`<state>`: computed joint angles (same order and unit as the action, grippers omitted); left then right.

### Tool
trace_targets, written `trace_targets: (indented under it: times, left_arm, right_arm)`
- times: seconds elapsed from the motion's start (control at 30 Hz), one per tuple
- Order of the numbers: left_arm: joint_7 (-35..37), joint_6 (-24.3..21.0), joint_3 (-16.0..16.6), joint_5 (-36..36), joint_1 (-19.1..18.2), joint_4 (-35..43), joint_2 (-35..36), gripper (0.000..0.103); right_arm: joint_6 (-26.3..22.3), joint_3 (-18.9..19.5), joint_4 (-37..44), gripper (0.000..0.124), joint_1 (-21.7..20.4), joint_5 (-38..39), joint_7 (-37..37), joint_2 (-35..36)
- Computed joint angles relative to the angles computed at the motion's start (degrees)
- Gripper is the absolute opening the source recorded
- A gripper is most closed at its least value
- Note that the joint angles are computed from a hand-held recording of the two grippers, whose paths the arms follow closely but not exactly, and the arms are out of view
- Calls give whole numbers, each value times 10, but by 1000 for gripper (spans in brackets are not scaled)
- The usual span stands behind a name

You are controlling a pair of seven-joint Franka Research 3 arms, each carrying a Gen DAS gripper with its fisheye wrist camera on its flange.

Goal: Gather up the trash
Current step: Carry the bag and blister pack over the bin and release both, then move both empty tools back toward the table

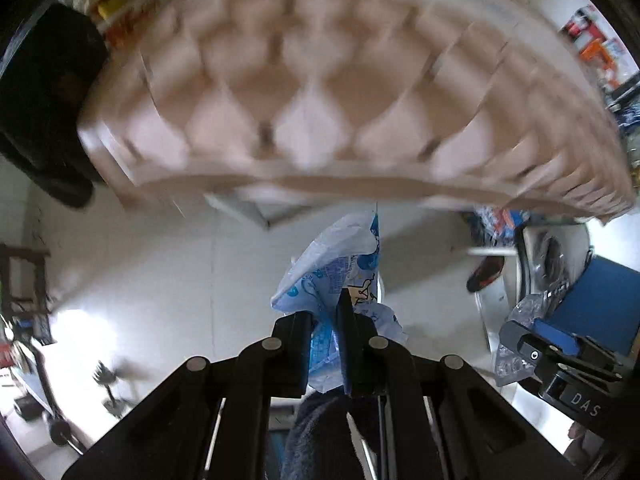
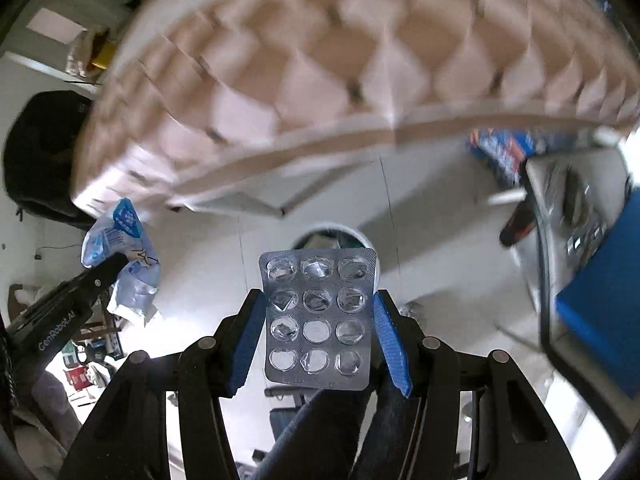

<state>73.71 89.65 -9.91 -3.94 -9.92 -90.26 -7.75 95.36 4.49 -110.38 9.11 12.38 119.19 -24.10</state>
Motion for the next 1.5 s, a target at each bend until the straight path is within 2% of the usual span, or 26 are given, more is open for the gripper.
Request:
trace_targets:
  times: [0.17, 0.27, 0.33, 0.37, 0.43, 0.47, 0.5, 0.57, 0.6, 0.63, 0.77, 0.8, 0.83, 0.93, 1.03, 1.23, 1.5]
  left_arm:
    - [-8, 103, 16, -81, 5, -191, -24, 14]
    - [0, 159, 21, -125, 6, -264, -13, 15]
    - [10, 194, 22, -154, 8, -303, 3, 16]
    - [16, 209, 22, -167, 9, -318, 12, 27]
    - [27, 240, 19, -171, 12, -343, 26, 56]
    - [29, 254, 16, -165, 13, -354, 30, 80]
    - [27, 264, 14, -156, 14, -360, 35, 92]
    - [21, 275, 12, -144, 17, -373, 42, 92]
    - [23, 271, 15, -137, 22, -379, 38, 93]
    - [17, 272, 15, -124, 24, -385, 36, 93]
    - [2, 286, 14, -84, 26, -405, 5, 94]
    - [-2, 286, 13, -74, 26, -408, -3, 94]
    - [-4, 281, 13, -64, 24, -405, -8, 94]
    - [-6, 270, 14, -40, 20, -400, -26, 94]
    - [-6, 255, 12, -18, 15, -393, -42, 94]
    - [1, 207, 13, 1, 3, -372, -77, 94]
    - [6, 106, 24, -3, -4, -326, -137, 94]
  right_arm:
    - [121, -9, -183, 57, 1, 53, -10, -18]
    - [202, -13, -265, 57, 7, 81, -37, 7]
    - [239, -18, -289, 57, 13, 99, -57, 38]
    - [267, -20, -307, 57, 18, 113, -75, 62]
    - [305, -23, -318, 57, 26, 134, -105, 100]
    - [327, -24, -329, 58, 29, 148, -118, 115]
    - [340, -26, -332, 58, 31, 160, -130, 129]
    - [365, -28, -343, 75, 37, 191, -155, 154]
    - [371, -26, -346, 91, 38, 193, -160, 159]
    - [376, -26, -348, 92, 38, 189, -165, 163]
    - [368, -17, -344, 92, 37, 136, -149, 164]
    - [361, -16, -340, 96, 36, 119, -139, 161]
    - [355, -13, -337, 102, 35, 95, -128, 156]
    - [328, 3, -321, 103, 36, 4, -87, 137]
    - [293, 9, -305, 103, 37, -50, -69, 116]
    - [205, 18, -275, 103, 40, -88, -41, 63]
    - [96, 28, -227, 103, 44, -83, -24, -16]
